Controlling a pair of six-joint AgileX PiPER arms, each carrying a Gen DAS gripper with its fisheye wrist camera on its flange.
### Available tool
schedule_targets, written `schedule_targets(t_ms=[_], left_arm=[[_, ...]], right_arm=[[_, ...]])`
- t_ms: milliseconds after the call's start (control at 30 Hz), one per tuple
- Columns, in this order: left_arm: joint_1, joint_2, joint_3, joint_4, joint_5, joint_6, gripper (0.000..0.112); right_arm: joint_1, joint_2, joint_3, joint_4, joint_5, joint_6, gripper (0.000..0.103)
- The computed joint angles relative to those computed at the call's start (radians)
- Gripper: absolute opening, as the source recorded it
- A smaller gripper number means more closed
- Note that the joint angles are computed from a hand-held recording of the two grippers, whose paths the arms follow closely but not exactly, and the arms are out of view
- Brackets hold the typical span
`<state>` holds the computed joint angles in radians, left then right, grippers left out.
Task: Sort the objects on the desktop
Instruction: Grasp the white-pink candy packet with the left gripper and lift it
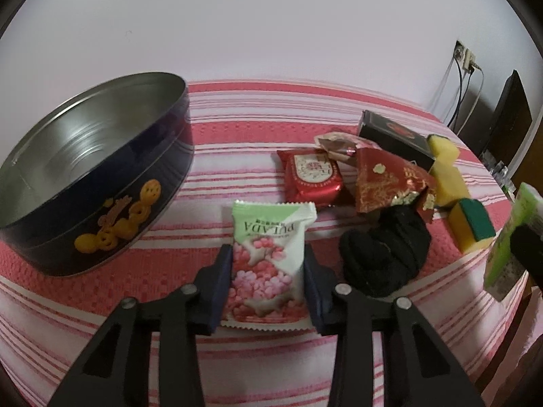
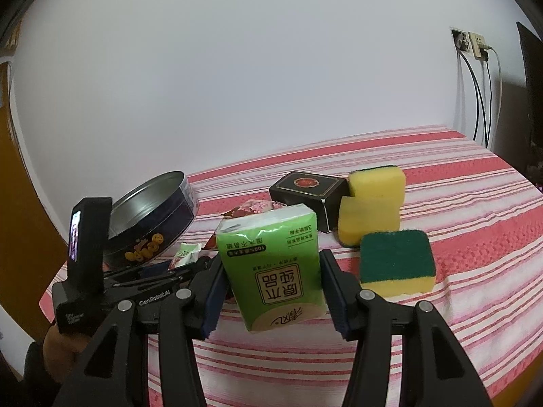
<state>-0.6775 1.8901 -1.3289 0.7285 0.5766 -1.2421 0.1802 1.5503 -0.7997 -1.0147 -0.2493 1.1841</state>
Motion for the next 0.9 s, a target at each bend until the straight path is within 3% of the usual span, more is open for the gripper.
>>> schedule_targets(t_ms=[600,900], left_arm=[[-0.006,-0.149,0.132,0.099,-0.022,-0.124,0.039],[0.002,-0.213,0.21,0.161,-0.035,-0.207,0.039]], right_arm=[[0.107,-0.025,-0.02,0.055,0.087,-0.033,0.055],[0.187,-0.016,-0.056,0.166,0.134,-0.143,0.055]])
